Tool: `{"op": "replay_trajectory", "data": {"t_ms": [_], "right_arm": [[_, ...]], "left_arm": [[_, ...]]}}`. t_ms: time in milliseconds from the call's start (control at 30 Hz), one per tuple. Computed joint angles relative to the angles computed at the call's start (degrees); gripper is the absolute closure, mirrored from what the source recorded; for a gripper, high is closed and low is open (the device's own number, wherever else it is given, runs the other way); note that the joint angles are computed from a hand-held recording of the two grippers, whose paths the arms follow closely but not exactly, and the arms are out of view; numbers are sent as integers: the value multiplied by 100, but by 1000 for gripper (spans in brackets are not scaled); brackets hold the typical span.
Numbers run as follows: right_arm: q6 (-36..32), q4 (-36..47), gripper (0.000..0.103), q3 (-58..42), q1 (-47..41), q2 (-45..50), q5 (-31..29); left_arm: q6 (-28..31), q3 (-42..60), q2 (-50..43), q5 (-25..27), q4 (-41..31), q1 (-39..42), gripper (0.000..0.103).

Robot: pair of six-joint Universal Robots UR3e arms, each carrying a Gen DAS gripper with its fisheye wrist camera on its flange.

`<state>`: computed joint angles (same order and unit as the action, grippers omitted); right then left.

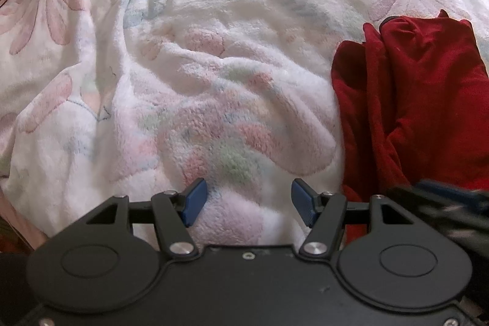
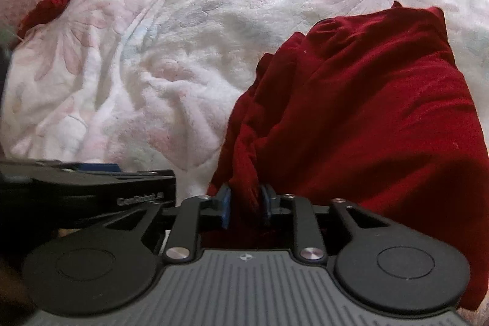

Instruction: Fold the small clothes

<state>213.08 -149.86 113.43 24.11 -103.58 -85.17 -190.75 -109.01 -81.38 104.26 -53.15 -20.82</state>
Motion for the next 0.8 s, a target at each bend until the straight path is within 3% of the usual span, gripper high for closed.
{"op": "replay_trajectory", "data": {"t_ms": [100,200,300,400,500,667,800], "right_arm": [[0,105,70,204,-457,-634,559],[-22,150,70,81,-292,-880,-86],[-200,351,70,-144,-58,-555,-710],[-365,693,70,2,-455,-203,84],[-454,212,73,399,-483,-153,126],[-835,1154,72,486,-1380,-1564,1032],[-1219,1885,69,491,-1659,-2449,329]], "left_arm": [[-9,33,-50,69,-9,-60,40],[-12,38,-66,124,-3,-104,40],[-13,30,-57,120,4,-110,40],[-40,80,-51,93,-62,-120,40],[-91,141,15,-51,-122,-104,40],[-181,272,-50,-454,-91,-309,40],[-285,564,-492,-185,-49,-820,40]]}}
